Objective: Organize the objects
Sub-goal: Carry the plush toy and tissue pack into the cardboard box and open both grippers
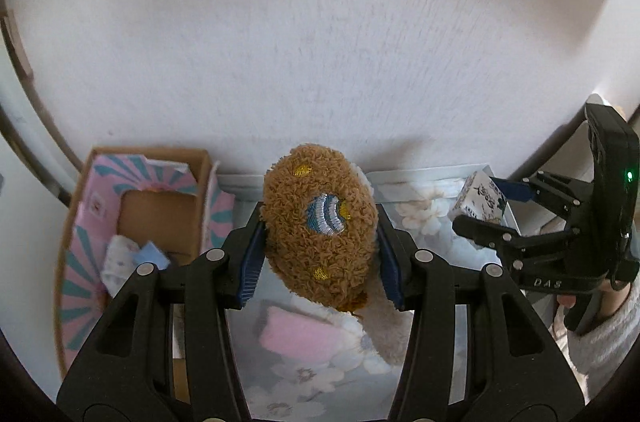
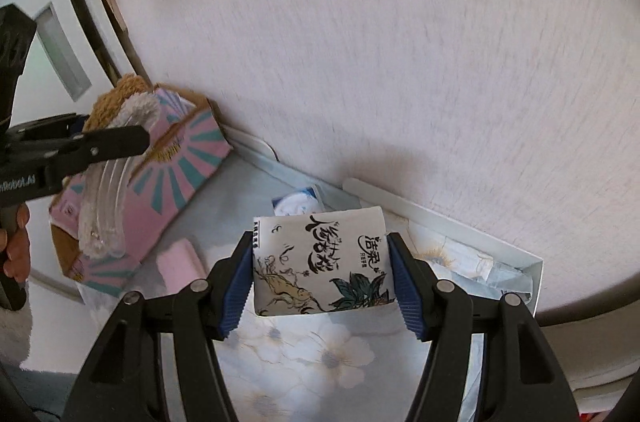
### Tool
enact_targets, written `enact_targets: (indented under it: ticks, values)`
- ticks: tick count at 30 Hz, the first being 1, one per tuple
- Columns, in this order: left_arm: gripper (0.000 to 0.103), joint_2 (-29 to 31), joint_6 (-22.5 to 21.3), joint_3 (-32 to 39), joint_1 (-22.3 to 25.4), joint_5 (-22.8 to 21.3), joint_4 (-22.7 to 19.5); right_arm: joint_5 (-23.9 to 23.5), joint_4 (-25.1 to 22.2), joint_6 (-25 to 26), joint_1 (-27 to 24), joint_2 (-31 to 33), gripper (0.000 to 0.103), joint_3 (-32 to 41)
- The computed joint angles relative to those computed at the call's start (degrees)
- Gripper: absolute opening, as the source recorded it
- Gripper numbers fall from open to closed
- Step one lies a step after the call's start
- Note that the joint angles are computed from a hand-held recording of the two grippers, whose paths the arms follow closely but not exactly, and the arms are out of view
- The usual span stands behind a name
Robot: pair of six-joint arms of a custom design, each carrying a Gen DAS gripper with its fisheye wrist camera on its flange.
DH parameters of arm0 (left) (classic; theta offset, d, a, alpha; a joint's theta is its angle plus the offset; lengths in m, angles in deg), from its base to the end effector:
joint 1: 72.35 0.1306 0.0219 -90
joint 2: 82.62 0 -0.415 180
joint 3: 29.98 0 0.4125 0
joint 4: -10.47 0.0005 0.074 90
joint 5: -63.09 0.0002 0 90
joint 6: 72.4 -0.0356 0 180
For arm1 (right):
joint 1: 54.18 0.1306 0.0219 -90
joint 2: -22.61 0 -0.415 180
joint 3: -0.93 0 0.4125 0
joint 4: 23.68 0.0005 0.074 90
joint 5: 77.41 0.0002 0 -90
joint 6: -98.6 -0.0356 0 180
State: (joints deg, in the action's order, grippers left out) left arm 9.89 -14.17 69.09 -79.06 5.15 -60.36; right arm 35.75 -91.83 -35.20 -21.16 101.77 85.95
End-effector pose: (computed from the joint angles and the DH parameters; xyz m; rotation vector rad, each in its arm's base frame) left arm 0.4893 -0.0771 0.4984 0.9899 2.3327 -0.5839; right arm 0.3464 0.2078 0.4857 0.3633 2.4955 -0.0185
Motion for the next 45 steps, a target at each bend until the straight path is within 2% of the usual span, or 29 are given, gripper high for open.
enact_targets:
  ticks: [9, 22, 31, 37, 45]
  values:
    - [0.046, 3.0, -5.4, 7.2, 5.5, 3.6, -5.9, 2.5, -1.5, -1.4, 1.4, 5.3, 0.059, 8.5]
    - [0.046, 8.4, -9.7, 15.2, 13.5, 5.8, -9.9, 2.3, -0.7, 3.5, 2.3, 16.0, 0.059, 23.2]
    - [0.046, 11.0, -12.3, 14.4, 17.6, 3.8, -10.6, -2.6, 0.8, 7.0, 2.2, 25.4, 0.059, 32.7]
    - [0.046, 12.1, -13.9, 12.1, 18.7, 1.4, -10.2, -6.0, -0.3, 7.7, 1.9, 32.8, 0.059, 38.7]
    - [0.046, 13.6, -17.3, 7.7, 19.4, -2.3, -9.2, -9.3, -0.8, 7.4, 1.7, 37.5, 0.059, 39.7]
